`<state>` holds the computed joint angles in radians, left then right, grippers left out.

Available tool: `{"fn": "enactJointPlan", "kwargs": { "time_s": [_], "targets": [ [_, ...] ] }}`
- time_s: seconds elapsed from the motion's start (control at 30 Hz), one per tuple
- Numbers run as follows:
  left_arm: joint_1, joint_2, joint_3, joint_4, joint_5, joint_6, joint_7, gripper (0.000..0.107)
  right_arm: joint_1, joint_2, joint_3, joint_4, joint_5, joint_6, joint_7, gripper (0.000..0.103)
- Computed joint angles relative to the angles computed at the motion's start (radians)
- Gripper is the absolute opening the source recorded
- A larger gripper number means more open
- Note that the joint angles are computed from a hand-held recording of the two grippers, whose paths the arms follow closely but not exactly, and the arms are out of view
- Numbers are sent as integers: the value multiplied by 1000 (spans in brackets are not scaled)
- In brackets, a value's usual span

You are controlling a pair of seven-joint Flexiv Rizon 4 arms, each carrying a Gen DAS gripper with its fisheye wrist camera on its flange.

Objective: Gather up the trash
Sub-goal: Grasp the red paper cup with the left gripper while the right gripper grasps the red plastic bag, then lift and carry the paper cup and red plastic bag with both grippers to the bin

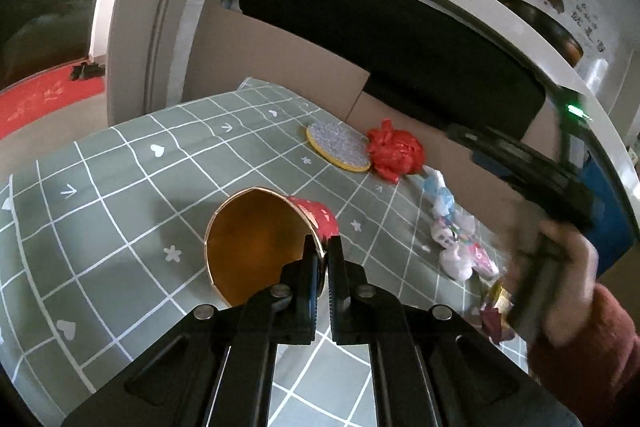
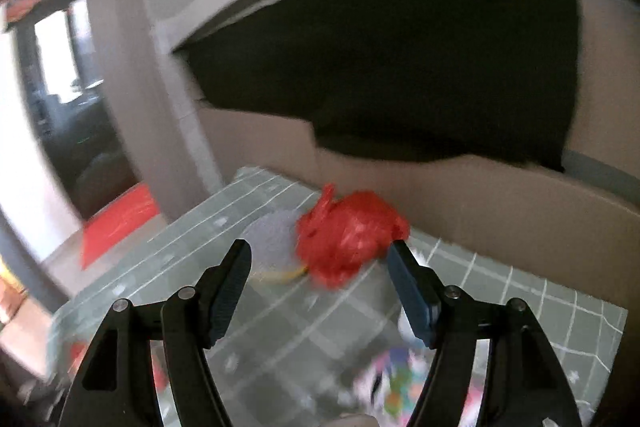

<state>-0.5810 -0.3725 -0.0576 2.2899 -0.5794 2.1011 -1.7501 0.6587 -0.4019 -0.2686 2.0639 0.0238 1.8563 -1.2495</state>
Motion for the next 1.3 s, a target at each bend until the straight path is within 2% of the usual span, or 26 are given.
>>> {"fn": "enactJointPlan", "kwargs": {
  "time_s": [0.03,0.13,0.2,0.3,0.37,0.43,0.53,0.6,0.67,0.77,0.8,0.97,1.07,1.13,1.3],
  "targets": [
    [11,0,-5,2,14,2,-7,4,48,-37,-57,-38,20,-21,17,68],
    [88,0,-46,10,106,-17,-74,4,114,-129,-157,-125,30,-85,103,69],
    [135,-5,-67,10,166,-31,-122,4,109,-182,-172,-179,17,-125,163,70],
    [185,-17,-85,1,244,-45,-175,4,151,-247,-246,-225,-14,-169,236,73],
    [214,-22,-96,-6,290,-57,-203,4,121,-272,-222,-261,-48,-217,264,73],
    [237,-27,-106,-16,324,-72,-227,6,54,-282,-146,-296,-75,-253,275,75],
    [269,-34,-121,-25,362,-87,-270,7,-17,-268,-64,-297,-104,-239,281,73],
    [262,-40,-111,-31,365,-86,-288,7,-72,-247,-2,-287,-138,-237,263,63],
    [226,-45,-79,-39,345,-83,-286,7,-111,-217,44,-261,-171,-230,249,58],
    [177,-54,-39,-47,319,-48,-267,5,-269,-168,248,-241,-174,-218,164,55],
    [171,-54,-34,-49,312,-44,-260,5,-305,-154,284,-224,-212,-207,183,55],
    [68,-60,29,-58,190,-5,-187,3,-473,-45,486,-121,-217,-145,120,53],
    [74,-42,6,-46,169,2,-177,3,-642,7,674,-68,-212,-138,77,53],
    [50,-28,8,-43,142,4,-155,3,-778,36,814,-31,-204,-136,43,53],
    [-8,11,4,-41,80,-1,-92,2,-993,116,1001,67,-190,-124,-13,52]
  ]
}}
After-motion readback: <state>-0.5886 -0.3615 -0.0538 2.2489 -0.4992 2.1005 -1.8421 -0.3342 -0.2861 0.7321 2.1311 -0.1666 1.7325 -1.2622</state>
